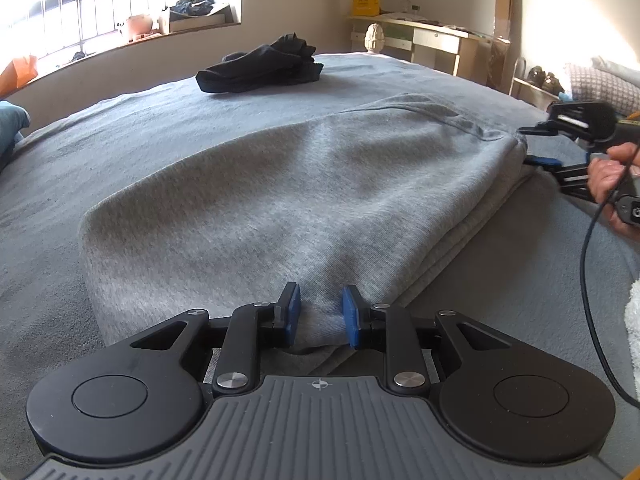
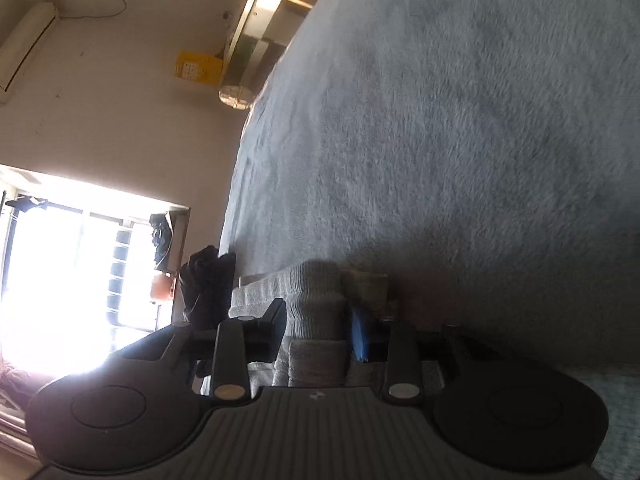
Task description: Fold clothes
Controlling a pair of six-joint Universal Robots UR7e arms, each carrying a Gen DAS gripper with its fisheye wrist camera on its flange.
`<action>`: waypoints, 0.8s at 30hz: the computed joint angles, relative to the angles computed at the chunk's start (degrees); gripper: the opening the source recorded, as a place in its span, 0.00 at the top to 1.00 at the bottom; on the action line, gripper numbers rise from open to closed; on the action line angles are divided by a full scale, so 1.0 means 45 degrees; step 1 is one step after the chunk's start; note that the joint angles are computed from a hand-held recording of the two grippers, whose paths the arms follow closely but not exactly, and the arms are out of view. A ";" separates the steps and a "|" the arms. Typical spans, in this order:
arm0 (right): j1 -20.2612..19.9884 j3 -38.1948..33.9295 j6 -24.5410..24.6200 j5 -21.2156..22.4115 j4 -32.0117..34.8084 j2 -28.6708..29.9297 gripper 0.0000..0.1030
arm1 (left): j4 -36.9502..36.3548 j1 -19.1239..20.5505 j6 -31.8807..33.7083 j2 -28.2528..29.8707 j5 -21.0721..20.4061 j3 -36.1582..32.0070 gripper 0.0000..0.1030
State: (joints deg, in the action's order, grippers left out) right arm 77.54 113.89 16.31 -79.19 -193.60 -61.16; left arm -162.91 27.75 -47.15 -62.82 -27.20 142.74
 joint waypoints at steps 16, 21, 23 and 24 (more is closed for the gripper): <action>0.2706 0.0577 -0.9826 -0.2911 0.0808 0.1533 0.68 | -0.1563 -0.0396 -0.0512 0.0499 0.0605 0.0589 0.76; 0.3406 0.0409 -0.9492 -0.3882 0.1326 0.1217 0.66 | -0.1132 -0.0981 -0.1173 0.0224 0.0933 0.0865 0.74; 0.3667 0.0719 -0.9998 -0.3677 0.0600 0.1025 0.65 | -0.1195 -0.1316 -0.1134 -0.0071 0.0919 0.1045 0.74; 0.3708 0.0768 -1.0376 -0.3333 0.0625 0.0893 0.65 | -0.1412 -0.1462 -0.0925 -0.0243 0.1045 0.1144 0.74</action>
State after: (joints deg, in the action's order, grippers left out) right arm 94.22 117.35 -30.38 -94.19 -190.79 -57.15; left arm -169.26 21.18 -51.32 -63.91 -22.50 147.89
